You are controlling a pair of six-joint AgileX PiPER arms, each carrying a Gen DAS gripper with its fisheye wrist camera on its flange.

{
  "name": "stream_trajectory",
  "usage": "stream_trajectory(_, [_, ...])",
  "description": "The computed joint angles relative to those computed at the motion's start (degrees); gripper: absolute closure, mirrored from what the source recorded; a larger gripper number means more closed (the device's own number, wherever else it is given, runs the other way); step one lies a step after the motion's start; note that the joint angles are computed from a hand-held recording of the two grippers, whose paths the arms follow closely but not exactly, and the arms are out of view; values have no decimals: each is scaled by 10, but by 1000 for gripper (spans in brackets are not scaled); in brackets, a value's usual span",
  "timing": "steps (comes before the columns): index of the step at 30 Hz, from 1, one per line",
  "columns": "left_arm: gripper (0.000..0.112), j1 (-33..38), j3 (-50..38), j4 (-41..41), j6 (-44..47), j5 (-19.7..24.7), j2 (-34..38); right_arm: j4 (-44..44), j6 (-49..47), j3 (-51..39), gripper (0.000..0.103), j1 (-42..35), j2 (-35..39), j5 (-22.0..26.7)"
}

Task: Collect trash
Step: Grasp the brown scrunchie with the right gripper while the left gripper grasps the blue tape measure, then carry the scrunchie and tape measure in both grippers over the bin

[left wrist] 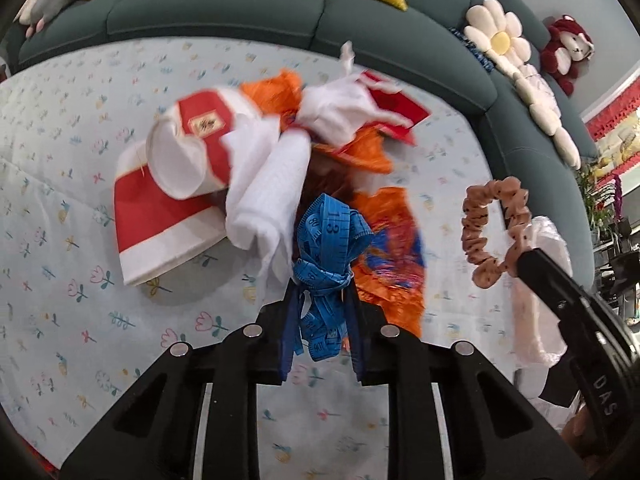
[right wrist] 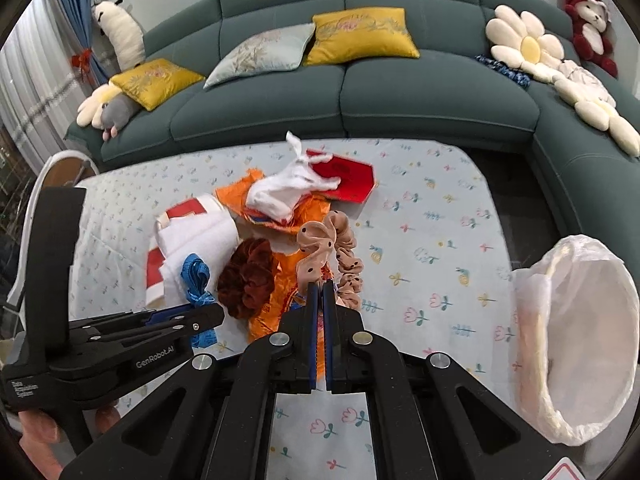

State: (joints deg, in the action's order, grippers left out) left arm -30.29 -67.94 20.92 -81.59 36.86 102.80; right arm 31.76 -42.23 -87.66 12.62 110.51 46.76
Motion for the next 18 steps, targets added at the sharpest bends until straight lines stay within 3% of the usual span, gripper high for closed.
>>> stream_trajectory(10, [91,-61,-160,11,34,91,31,29,-27,27,101,-76,-51,25])
stream_trajectory(18, [91,-101,-382,-6,109,176,139,47,-51,-5,101,-159,-63,56])
